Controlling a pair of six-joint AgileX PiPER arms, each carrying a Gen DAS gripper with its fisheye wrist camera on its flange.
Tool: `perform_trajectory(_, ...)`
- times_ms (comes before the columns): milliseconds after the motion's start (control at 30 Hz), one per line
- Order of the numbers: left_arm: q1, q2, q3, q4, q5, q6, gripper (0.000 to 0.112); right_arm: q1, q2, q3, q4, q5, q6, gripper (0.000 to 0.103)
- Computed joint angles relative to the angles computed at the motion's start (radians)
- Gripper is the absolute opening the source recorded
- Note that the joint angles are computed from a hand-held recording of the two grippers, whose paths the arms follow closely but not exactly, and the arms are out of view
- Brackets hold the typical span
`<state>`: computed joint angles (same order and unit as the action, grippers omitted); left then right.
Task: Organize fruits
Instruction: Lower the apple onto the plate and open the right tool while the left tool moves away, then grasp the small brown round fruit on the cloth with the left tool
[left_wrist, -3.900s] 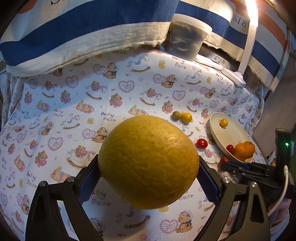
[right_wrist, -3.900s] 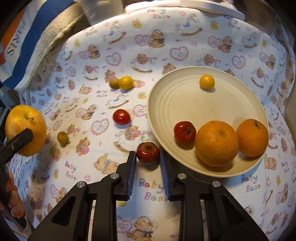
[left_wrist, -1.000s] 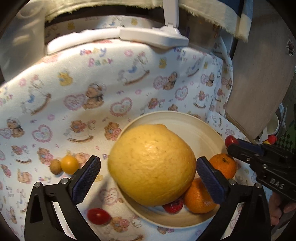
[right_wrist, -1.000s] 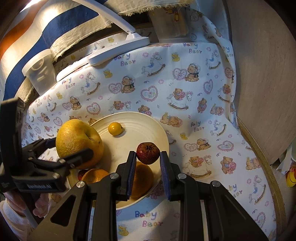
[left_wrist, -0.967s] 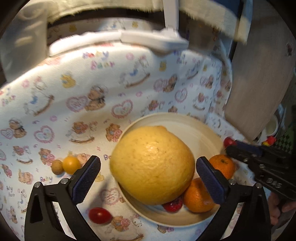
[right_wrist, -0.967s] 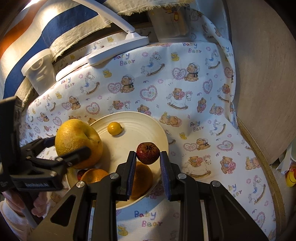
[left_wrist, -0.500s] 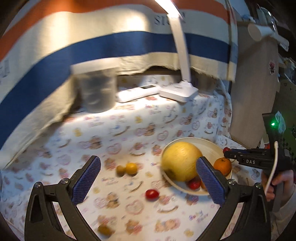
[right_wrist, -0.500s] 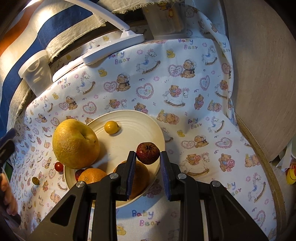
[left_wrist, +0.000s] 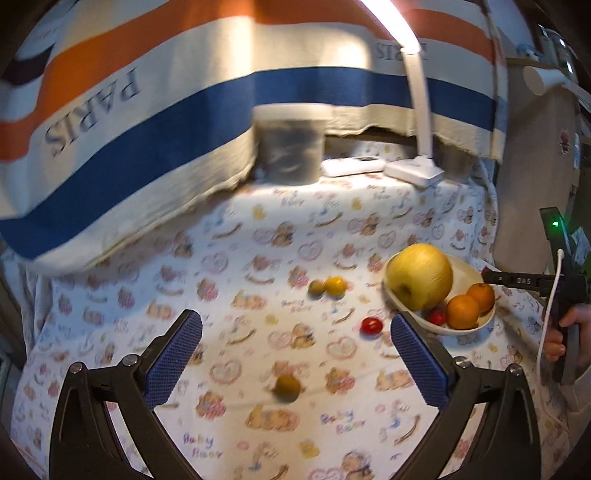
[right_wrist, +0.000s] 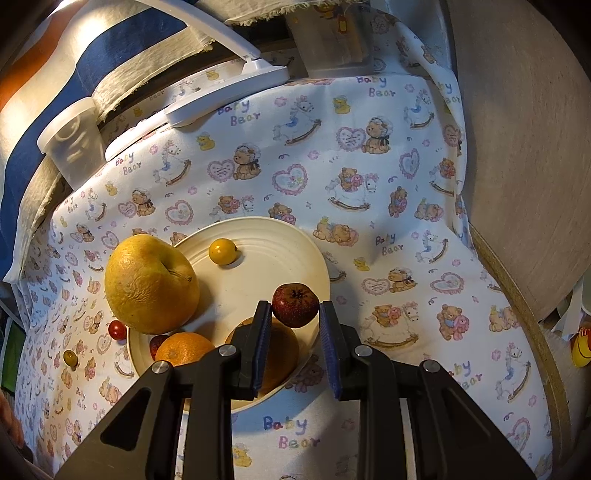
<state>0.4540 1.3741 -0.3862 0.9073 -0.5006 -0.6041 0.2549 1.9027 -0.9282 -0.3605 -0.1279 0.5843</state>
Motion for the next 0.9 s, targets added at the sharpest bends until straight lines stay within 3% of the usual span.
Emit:
perform_trajectory(167,0.071,0.082,0.012,-0.044,-0.073,0.058,0.102,0.003,0.002,-0.001,0.053,0.003,-0.054,0.029)
perform_trajectory(267,0.092,0.096,0.008,-0.001,-0.078,0.019,0.102,0.002,0.002,0.001,0.028,-0.003,-0.029,0.037)
perform_trajectory(367,0.118,0.096,0.013,0.028,-0.093,-0.009,0.102,0.012,-0.006,0.013,0.141,-0.017,-0.142,0.046)
perform_trajectory(500,0.099,0.108,0.008,-0.008,-0.057,0.012,0.102,0.030,-0.025,0.039,0.208,-0.052,-0.218,0.046)
perform_trajectory(733,0.088,0.173,-0.041,0.090,-0.003,-0.117,0.098,0.074,-0.058,0.092,0.279,-0.138,-0.325,0.047)
perform_trajectory(900,0.094,0.182,-0.034,0.092,-0.019,-0.116,0.098,0.106,-0.080,0.133,0.351,-0.201,-0.416,0.057)
